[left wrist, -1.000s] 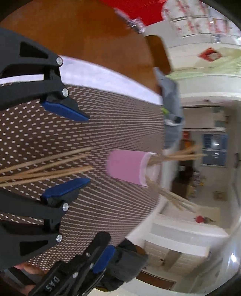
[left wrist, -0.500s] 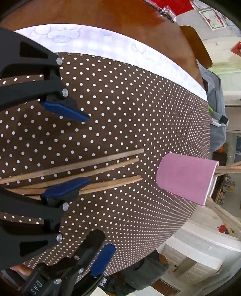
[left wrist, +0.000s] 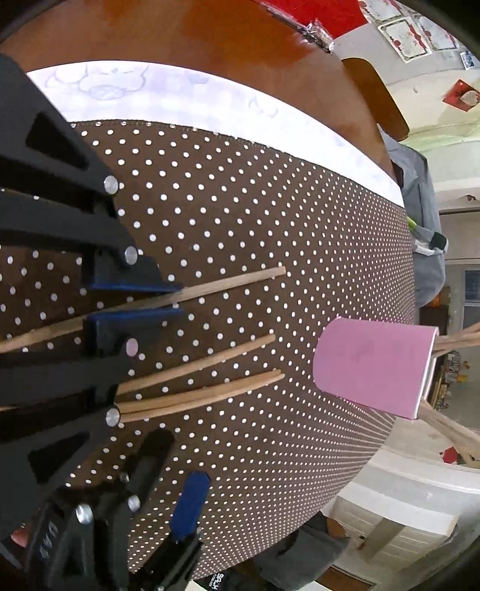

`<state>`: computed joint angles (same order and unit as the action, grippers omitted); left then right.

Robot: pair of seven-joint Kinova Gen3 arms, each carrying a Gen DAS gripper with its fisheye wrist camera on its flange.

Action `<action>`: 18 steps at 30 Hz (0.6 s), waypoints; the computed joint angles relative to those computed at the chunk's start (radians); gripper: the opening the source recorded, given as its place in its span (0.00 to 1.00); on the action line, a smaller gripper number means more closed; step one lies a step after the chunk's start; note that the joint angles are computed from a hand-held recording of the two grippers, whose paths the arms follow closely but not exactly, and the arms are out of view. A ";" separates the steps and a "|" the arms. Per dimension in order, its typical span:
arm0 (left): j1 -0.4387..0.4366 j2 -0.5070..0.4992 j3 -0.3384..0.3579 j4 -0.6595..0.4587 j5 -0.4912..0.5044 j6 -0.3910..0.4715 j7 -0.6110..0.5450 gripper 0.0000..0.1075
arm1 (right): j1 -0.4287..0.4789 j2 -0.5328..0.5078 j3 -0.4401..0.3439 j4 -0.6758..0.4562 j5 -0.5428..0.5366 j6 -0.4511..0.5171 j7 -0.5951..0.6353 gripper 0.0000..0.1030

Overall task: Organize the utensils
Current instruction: 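Close the left tool on a chopstick while the right tool grasps another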

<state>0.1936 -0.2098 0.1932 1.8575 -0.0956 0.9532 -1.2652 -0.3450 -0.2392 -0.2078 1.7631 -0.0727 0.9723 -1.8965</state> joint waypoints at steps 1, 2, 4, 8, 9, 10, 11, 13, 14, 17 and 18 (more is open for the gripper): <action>0.000 -0.003 -0.004 0.002 0.004 -0.001 -0.003 0.08 | 0.002 0.004 -0.018 -0.003 0.022 0.003 -0.015 0.58; 0.000 -0.008 -0.011 0.006 0.011 -0.002 -0.011 0.08 | 0.005 0.006 -0.046 -0.004 0.061 0.004 -0.042 0.58; -0.003 -0.015 -0.022 0.012 0.027 -0.006 -0.024 0.08 | 0.001 0.018 -0.076 -0.016 0.111 0.015 -0.083 0.58; -0.011 -0.023 -0.040 0.021 0.062 -0.015 -0.050 0.08 | -0.025 0.038 -0.099 -0.033 0.172 0.031 -0.131 0.58; -0.013 -0.024 -0.042 0.023 0.069 -0.018 -0.054 0.08 | -0.030 0.043 -0.095 -0.037 0.180 0.035 -0.132 0.58; -0.016 -0.024 -0.042 0.023 0.071 -0.020 -0.057 0.08 | -0.034 0.047 -0.104 -0.041 0.203 0.040 -0.149 0.58; -0.018 -0.023 -0.038 0.022 0.068 -0.021 -0.058 0.08 | -0.040 0.053 -0.110 -0.046 0.221 0.045 -0.161 0.58; -0.021 -0.021 -0.029 0.021 0.062 -0.022 -0.054 0.08 | -0.054 0.067 -0.110 -0.059 0.238 0.055 -0.172 0.58; -0.022 -0.023 -0.029 0.023 0.062 -0.021 -0.054 0.08 | -0.062 0.078 -0.107 -0.070 0.240 0.066 -0.170 0.58; -0.024 -0.022 -0.028 0.020 0.061 -0.017 -0.052 0.08 | -0.093 0.117 -0.132 -0.103 0.317 0.108 -0.212 0.58; -0.024 -0.019 -0.033 0.017 0.067 -0.015 -0.058 0.08 | -0.099 0.122 -0.132 -0.106 0.327 0.108 -0.219 0.57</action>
<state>0.1698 -0.2291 0.1603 1.8742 -0.0281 0.9380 -1.3230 -0.4435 -0.1171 -0.3399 1.6572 0.2541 1.0799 -2.1154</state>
